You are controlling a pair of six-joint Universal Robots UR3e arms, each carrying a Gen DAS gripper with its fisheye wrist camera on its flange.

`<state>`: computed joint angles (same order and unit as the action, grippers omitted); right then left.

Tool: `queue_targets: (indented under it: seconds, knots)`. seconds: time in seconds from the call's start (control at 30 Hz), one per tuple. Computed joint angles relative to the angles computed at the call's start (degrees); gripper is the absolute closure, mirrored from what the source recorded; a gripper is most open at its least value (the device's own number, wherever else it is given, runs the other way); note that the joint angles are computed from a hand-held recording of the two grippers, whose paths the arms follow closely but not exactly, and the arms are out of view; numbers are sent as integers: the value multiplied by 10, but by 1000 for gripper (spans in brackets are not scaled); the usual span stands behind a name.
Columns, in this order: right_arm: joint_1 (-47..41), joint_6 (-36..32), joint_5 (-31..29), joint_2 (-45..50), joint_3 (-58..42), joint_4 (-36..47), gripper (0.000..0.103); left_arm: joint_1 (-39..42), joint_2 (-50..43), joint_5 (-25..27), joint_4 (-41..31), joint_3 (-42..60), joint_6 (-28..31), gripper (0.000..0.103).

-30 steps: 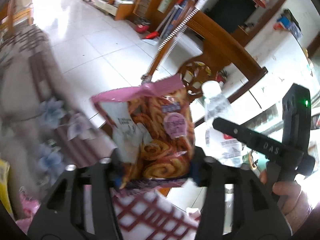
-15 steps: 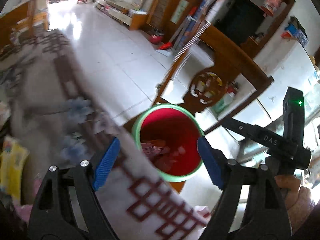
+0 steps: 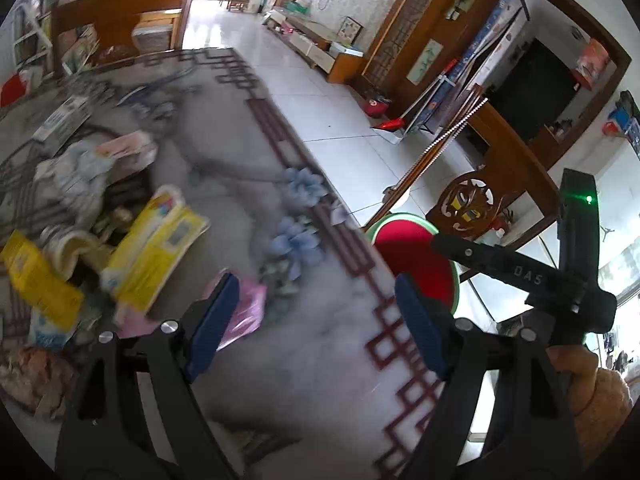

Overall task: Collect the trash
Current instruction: 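Return both tools to the table and grasp crumpled paper with left gripper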

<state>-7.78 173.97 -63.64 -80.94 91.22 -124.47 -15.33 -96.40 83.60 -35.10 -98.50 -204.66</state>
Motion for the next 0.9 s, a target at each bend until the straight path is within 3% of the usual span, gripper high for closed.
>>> queue_targets:
  seconds: [0.3,0.5,0.7,0.9]
  knots:
    - [114,69,-42,-6,10,-25,26,105,177,-49,-20,-158,58,26]
    - [178,121,-76,-3,7,-43,26,241,326,-104,-93,-251,147,26]
    - [228,157,-101,12,-6,-54,26,424,484,-172,-253,-319,279,26]
    - [270,183,-118,33,-25,-55,26,619,622,-223,-484,-333,467,23]
